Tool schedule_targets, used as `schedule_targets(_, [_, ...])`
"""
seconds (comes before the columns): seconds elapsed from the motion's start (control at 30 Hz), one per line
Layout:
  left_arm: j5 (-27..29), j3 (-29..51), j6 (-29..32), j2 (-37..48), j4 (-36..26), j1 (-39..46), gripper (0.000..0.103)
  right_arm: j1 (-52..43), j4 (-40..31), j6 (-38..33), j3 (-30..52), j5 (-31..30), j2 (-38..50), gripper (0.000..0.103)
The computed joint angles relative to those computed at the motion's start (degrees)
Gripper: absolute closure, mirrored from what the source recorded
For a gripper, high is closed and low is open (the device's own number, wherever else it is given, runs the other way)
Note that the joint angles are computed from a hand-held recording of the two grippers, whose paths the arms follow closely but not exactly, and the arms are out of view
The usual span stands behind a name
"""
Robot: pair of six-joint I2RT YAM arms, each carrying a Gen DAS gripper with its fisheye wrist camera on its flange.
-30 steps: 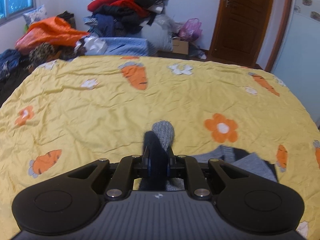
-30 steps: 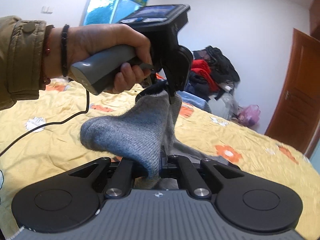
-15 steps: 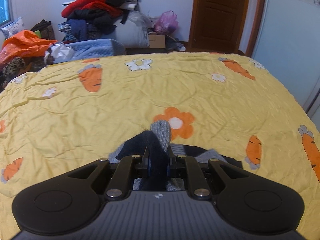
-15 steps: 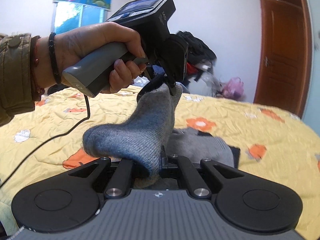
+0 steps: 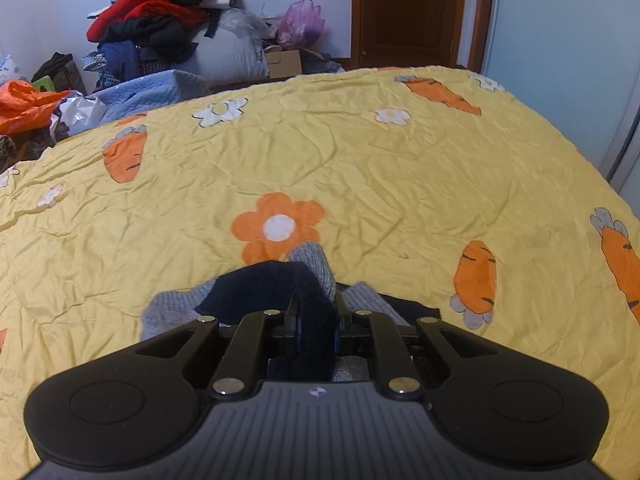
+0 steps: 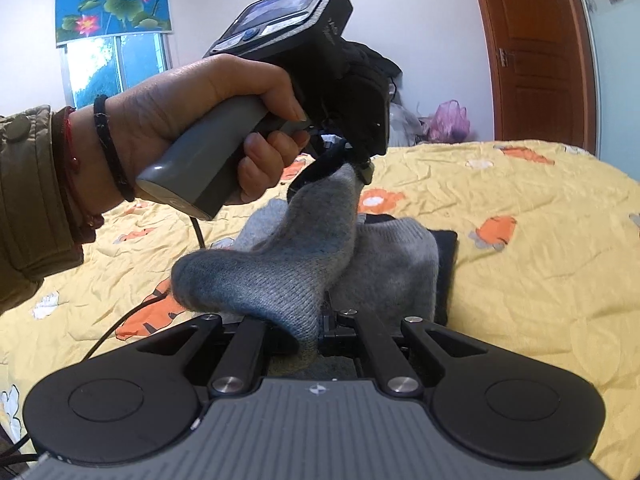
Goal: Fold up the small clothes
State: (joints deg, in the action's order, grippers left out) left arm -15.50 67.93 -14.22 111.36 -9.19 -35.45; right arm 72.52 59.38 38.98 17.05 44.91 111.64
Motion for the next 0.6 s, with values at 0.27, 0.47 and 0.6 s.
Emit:
schedule_targets(0.27, [0.23,3.08,-1.58,4.37,-0.97,-1.12,0.09,-3.07,5.12,5.53,-3.32,-6.89,1.39,0.092])
schedule_targets(0.47, [0.86,5.16,-1.53,6.54,-1.82,-1.45,0.09,-5.41,7.52,8.79,-4.2,-11.78,3.48,0.086])
schedule_targets(0.6, [3.83,4.51,-0.08,6.66,0.62,-0.98,0.083,-6.55,8.92,11.01,-4.67,-14.39,4.63,0.076])
